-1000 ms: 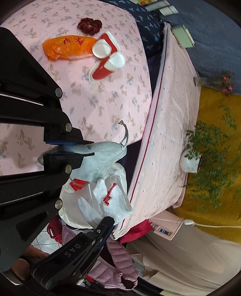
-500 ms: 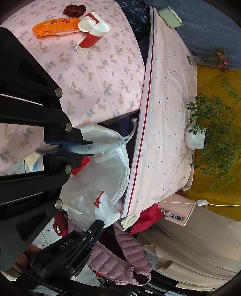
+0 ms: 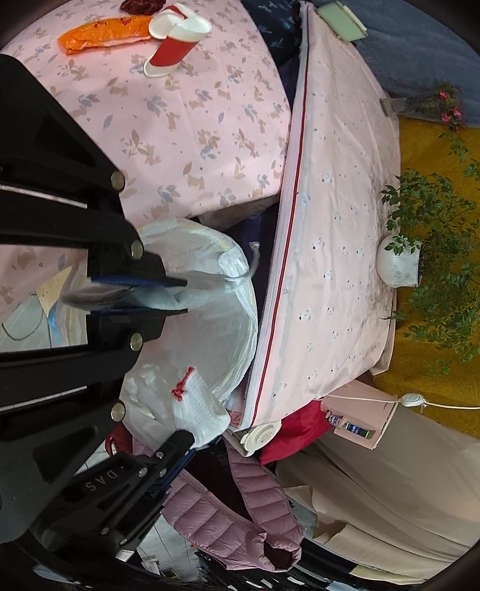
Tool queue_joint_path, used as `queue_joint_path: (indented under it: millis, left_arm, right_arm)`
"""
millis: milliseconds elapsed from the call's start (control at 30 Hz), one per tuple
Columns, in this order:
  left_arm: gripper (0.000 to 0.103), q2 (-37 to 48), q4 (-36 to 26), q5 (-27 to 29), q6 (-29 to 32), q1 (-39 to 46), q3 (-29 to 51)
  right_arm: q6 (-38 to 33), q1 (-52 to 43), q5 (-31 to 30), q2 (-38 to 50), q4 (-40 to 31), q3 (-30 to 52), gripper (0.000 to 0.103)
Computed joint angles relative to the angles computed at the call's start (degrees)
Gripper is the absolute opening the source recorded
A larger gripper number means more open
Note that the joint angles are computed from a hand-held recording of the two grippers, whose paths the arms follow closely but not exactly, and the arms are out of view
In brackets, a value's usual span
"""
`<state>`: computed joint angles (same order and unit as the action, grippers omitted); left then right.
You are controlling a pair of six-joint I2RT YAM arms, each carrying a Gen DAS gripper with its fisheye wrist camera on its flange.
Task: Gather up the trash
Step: 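Open both tools to drop the pouch and glove into the bin, then move both open tools back over the remaining trash on the table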
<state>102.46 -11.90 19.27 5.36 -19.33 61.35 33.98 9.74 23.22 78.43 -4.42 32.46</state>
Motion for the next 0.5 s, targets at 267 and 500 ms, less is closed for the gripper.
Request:
queue_joint_path:
  millis: [267, 500]
  left_arm:
    - [0.062, -0.4, 3.8, -3.1, -2.1, 2.0, -1.2]
    - [0.062, 0.3, 4.4, -3.3, -1.6, 6.5, -2.4]
  right_arm:
    - [0.6, 2.4, 0.8, 3.3, 0.7, 2.5, 0.028]
    - [0.8, 6.3, 2.2, 7.3, -0.3, 6.1, 0.038]
